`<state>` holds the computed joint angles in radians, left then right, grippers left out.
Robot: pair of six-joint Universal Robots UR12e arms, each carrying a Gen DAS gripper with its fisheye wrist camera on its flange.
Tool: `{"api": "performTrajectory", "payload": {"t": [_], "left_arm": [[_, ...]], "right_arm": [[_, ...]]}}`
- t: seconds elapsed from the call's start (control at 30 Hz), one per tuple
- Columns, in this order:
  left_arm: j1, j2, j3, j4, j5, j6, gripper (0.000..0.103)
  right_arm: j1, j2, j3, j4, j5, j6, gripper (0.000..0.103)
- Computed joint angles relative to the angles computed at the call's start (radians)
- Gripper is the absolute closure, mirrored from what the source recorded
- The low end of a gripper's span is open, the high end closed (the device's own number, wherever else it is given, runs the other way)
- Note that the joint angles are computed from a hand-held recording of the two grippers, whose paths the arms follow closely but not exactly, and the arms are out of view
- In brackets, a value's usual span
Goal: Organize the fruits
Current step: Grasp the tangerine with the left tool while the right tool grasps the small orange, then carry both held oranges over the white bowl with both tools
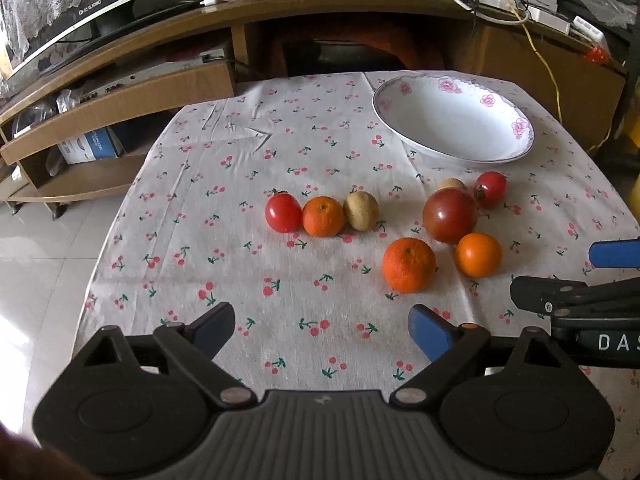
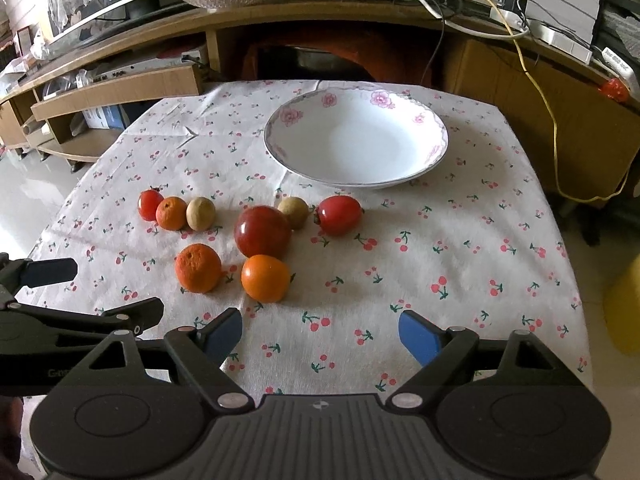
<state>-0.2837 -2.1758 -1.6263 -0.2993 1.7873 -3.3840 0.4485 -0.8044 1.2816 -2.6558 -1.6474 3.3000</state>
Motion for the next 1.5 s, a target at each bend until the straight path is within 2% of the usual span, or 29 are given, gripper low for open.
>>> {"api": "performTrajectory", "payload": {"t": [0.17, 0.3, 0.37, 0.47, 0.6, 0.7, 0.77, 0.87, 0.97, 1.07, 1.13, 1.5], "left_arm": [[0.009, 0.005, -0.007, 0.03, -0.017, 0.143, 0.008], [0.025, 0.003, -0.012, 0.044, -0.065, 0.199, 0.008], [0.034, 0.0, -0.017, 0.058, -0.113, 0.215, 0.007], [0.042, -0.004, -0.018, 0.067, -0.159, 0.248, 0.007], [0.047, -0.013, -0.012, 0.089, -0.194, 0.295, 0.007], [0.054, -0.026, 0.005, 0.086, -0.227, 0.308, 0.013], [0.059, -0.034, 0.02, 0.065, -0.255, 0.307, 0.028], [0.066, -0.046, 0.041, 0.033, -0.311, 0.297, 0.037], [0.057, -0.057, 0.056, 0.029, -0.315, 0.329, 0.05], [0.055, -0.063, 0.066, 0.024, -0.334, 0.335, 0.059], [0.051, -0.068, 0.074, 0.026, -0.321, 0.327, 0.063], [0.05, -0.07, 0.093, -0.007, -0.312, 0.268, 0.065]], "right_arm": [[-0.008, 0.009, -0.009, -0.022, 0.059, -0.069, 0.017], [-0.014, 0.028, -0.032, -0.02, 0.097, -0.131, 0.018], [-0.019, 0.037, -0.045, -0.006, 0.122, -0.152, 0.018], [-0.025, 0.047, -0.06, 0.011, 0.163, -0.19, 0.023], [-0.029, 0.073, -0.105, 0.064, 0.185, -0.21, 0.041], [-0.034, 0.084, -0.125, 0.087, 0.203, -0.215, 0.049], [-0.036, 0.085, -0.129, 0.093, 0.214, -0.224, 0.053], [-0.041, 0.082, -0.131, 0.113, 0.256, -0.224, 0.071], [-0.039, 0.078, -0.129, 0.116, 0.228, -0.221, 0.071], [-0.047, 0.071, -0.117, 0.111, 0.24, -0.202, 0.071], [-0.047, 0.068, -0.114, 0.111, 0.228, -0.198, 0.071], [-0.045, 0.051, -0.091, 0.094, 0.14, -0.158, 0.071]]}}
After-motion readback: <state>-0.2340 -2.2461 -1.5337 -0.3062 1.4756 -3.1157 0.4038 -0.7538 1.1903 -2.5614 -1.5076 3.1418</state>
